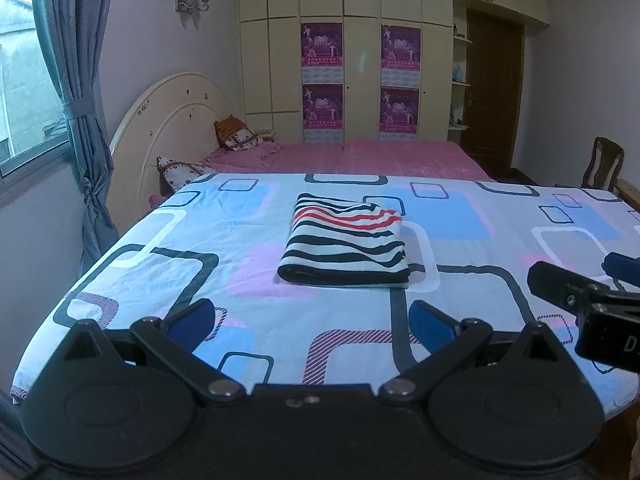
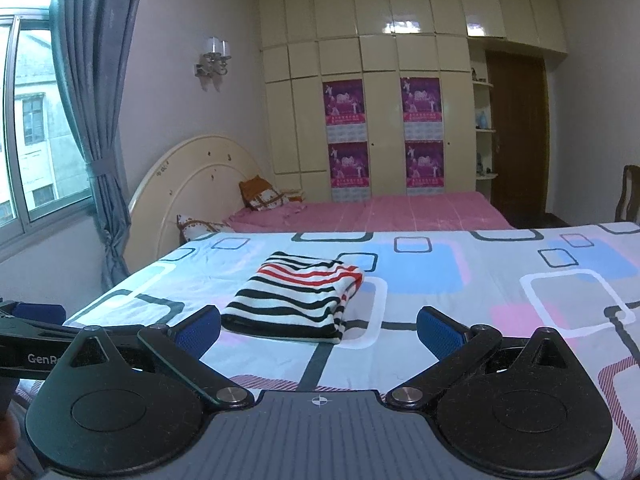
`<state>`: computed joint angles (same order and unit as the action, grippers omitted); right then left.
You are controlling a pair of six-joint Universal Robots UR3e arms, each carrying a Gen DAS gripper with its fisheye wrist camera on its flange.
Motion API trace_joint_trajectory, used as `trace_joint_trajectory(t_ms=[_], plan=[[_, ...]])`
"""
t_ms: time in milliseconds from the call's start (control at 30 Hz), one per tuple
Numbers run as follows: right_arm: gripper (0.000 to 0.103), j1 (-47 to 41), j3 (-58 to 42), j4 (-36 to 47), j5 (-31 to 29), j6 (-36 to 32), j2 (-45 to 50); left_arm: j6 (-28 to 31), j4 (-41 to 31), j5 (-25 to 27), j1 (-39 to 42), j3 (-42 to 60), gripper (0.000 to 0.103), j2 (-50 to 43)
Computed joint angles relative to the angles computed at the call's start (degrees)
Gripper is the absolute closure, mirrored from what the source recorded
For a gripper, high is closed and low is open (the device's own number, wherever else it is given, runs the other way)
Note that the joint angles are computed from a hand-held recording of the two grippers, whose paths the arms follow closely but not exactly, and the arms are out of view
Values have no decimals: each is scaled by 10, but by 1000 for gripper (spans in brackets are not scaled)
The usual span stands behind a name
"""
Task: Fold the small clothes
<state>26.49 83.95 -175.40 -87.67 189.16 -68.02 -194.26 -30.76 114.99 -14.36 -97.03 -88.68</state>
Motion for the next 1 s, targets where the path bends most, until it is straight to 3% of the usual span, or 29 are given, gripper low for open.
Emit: trace_joint_trajectory(t_ms=[1000], plan=[[0, 0, -8, 6, 5, 1, 6, 9, -10, -12, 15, 6, 0, -5]])
